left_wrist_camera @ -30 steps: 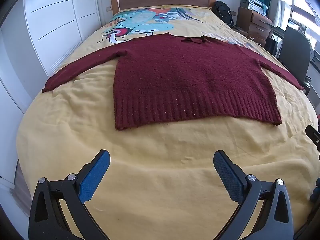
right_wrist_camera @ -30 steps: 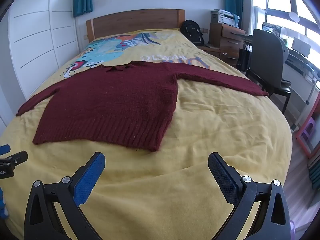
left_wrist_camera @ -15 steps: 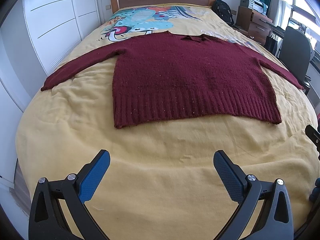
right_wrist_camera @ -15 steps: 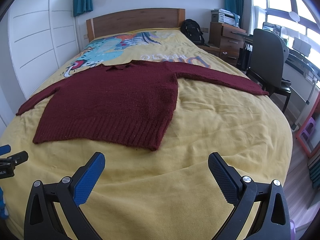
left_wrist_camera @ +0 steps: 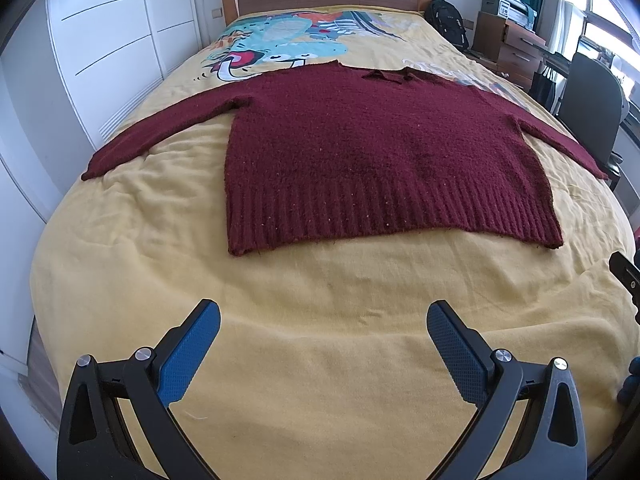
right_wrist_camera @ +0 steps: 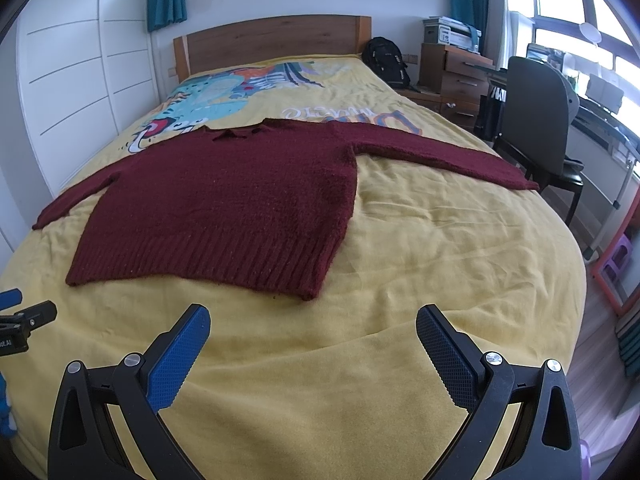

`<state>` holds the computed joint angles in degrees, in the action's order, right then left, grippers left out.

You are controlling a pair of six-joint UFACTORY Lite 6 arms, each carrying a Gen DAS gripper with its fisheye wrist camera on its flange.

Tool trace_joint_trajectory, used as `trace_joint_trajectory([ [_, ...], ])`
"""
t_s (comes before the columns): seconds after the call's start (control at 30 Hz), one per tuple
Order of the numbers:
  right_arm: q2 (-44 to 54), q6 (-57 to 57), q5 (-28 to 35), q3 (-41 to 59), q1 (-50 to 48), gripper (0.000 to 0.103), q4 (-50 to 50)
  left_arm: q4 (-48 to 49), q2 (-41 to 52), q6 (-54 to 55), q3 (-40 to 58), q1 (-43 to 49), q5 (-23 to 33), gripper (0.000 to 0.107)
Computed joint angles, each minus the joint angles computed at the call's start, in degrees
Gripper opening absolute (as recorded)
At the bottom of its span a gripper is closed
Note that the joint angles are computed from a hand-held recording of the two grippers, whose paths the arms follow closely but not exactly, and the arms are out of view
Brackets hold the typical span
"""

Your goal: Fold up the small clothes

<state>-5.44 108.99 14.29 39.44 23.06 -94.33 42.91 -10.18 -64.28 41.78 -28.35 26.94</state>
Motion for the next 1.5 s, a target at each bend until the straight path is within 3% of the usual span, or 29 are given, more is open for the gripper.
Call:
trace_joint_trajectory([
  [0.93, -0.2, -1.89, 0.0, -0.13, 0.36, 0.103, 2.29, -3.55, 0.39, 2.85, 1.19, 0.47, 0.74, 0.102],
  [1.03, 0.46, 2.59, 0.14, -0.53, 0.46, 0.103, -1.91, -3.69, 0.24, 2.75, 1.09, 0.28, 0.82, 0.102],
  [1.5, 0.52, 2.11, 0.06, -0.44, 0.44, 0.103, -1.39, -3.11, 0.42, 1.91, 0.96, 0.17, 0.3, 0.102],
])
